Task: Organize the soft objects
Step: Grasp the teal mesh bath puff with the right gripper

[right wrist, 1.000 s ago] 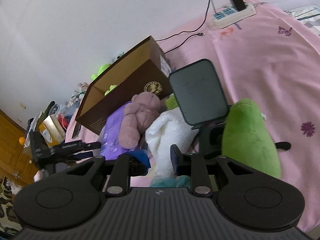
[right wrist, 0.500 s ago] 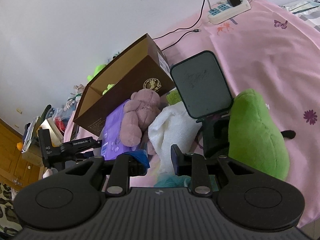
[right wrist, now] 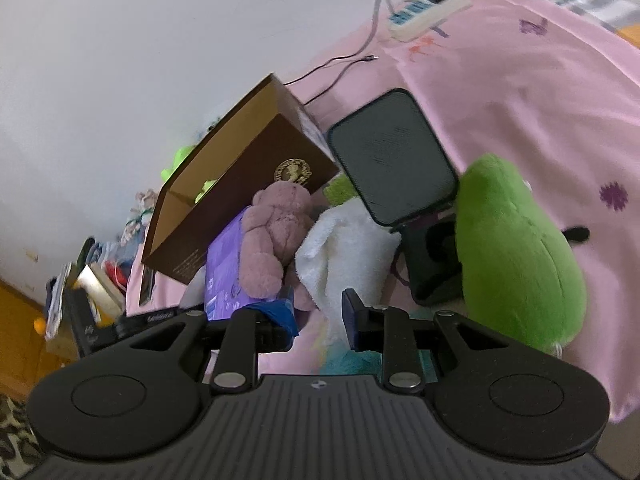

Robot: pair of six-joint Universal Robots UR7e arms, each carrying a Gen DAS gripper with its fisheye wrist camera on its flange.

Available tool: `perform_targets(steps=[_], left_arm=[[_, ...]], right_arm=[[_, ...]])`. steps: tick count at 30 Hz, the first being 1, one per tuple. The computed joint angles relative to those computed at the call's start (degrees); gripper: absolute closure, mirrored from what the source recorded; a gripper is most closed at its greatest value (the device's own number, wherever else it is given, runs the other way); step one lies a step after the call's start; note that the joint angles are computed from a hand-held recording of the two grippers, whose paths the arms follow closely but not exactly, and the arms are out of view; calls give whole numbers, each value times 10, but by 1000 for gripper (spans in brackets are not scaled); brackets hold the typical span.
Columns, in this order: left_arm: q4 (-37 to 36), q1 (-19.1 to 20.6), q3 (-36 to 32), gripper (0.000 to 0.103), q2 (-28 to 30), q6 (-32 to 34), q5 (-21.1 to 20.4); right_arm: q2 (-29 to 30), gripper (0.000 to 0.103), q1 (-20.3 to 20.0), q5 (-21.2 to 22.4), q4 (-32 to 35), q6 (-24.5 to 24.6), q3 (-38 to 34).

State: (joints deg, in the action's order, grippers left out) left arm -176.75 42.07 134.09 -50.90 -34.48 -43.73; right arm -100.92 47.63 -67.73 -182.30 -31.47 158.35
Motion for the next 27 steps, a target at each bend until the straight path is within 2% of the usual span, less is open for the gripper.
perform_targets(steps=[8, 16, 19, 23, 24, 27], left_arm=[[45, -33, 44, 81, -86, -24, 26], [-20, -44, 60, 81, -120, 27, 13], [-41, -46, 61, 81, -115, 45, 2], [-53, -46, 64, 81, -114, 59, -13], [-55, -47, 65, 81, -114, 62, -14], [-59, -50, 71, 81, -118, 67, -17]], right_arm=[[19, 92, 2, -58, -43, 88, 9], [41, 91, -17, -69, -61, 198, 18], [73, 91, 6, -100, -88, 224, 14], [156, 88, 71, -197, -197, 234, 11], [171, 88, 80, -211, -215, 238, 9], [201, 88, 85, -213, -252, 241, 8]])
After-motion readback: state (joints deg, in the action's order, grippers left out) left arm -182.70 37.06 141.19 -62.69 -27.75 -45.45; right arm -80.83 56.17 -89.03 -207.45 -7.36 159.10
